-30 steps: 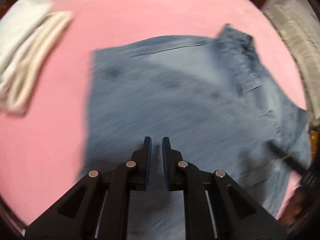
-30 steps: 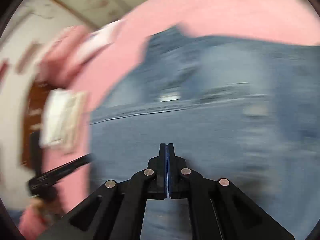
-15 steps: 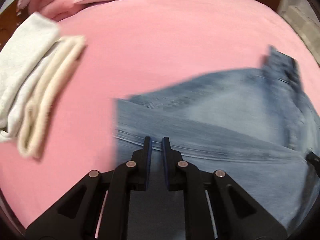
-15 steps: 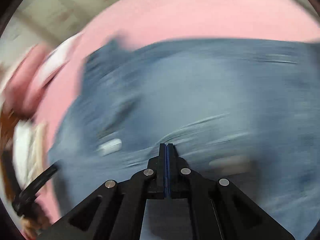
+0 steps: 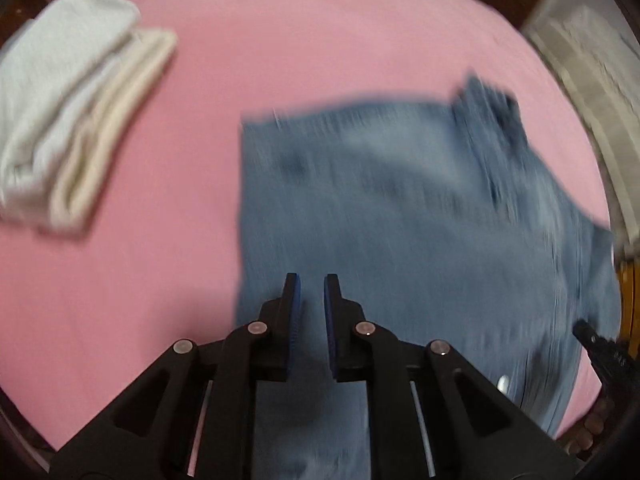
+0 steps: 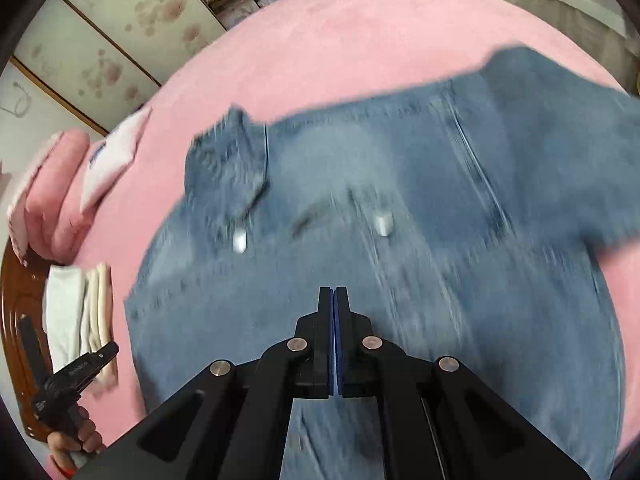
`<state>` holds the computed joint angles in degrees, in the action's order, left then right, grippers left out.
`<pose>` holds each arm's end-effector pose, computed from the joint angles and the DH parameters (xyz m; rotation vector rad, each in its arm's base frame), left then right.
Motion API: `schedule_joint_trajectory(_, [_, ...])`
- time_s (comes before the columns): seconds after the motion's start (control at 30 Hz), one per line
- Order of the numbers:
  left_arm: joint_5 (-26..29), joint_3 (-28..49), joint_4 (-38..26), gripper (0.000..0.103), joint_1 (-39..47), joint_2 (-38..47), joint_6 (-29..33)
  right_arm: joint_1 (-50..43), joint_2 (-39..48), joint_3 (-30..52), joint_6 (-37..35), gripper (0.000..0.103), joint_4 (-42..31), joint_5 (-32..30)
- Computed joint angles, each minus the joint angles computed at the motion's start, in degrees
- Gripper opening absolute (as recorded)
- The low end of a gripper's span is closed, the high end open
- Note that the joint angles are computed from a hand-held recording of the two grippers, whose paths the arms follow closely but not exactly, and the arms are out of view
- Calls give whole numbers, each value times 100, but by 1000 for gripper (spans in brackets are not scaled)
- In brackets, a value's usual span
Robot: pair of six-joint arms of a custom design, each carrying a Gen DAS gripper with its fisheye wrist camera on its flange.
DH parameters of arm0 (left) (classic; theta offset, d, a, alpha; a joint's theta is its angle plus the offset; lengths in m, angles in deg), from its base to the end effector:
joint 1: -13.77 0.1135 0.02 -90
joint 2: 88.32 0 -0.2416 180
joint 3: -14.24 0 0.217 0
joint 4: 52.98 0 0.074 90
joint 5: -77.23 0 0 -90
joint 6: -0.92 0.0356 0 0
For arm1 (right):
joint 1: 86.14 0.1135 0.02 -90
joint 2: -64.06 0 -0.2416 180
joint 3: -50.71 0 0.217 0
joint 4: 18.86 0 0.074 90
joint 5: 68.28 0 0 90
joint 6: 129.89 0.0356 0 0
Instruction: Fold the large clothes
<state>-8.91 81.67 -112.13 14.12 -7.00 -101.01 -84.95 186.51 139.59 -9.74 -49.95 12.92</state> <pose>0.2262 -0.0010 0.1955 -0.2907 2.8358 -0.1384 0.3770 0.0133 0.0987 0.6377 2.6584 0.3685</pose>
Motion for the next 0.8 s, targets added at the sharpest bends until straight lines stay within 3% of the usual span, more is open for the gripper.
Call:
schedule_joint_trajectory(0.07, [-75,-342,-282,9,-592,-168,-432,42,-689,-1101,393,5,206,-86])
schedule_joint_trajectory(0.2, [474,-1043,-627,11,-1635,-549,-1296,-49,-1983,-2996,967,42,525,-222])
schedule_joint_trajectory(0.27, [577,-1133,-757,26,-2378,-597,-1683,-174,-2480,-3491,951,51,327,-171])
schedule_joint_trajectory(0.3, [558,-1109,-807,47,-2720,-584,-1862,-269,-2592,-3606,909,58,236,-145])
schedule_joint_trajectory(0.37, [501,-1026,-815,67,-3433,-639,-2329,-575,-2808,-3774,764,67,102,-187])
schedule_joint_trajectory(0.4, [495,-932,-829,68,-3696,-647,-2506,-848,-3031,-3878,634,72,-12,-242])
schedule_joint_trajectory(0.53, [405,49,-1153,68,-4603,-39,-2927,-1850,-3699,-3975,74,82,-474,-193])
schedule_joint_trajectory(0.6, [198,943,-1492,70,-5019,468,-3211,-2404,-3793,-3929,-283,91,-550,-190])
schedule_joint_trajectory(0.8, [-211,3588,-2116,72,-5722,2305,-3867,-4274,-2984,-3519,-1301,91,-481,-648])
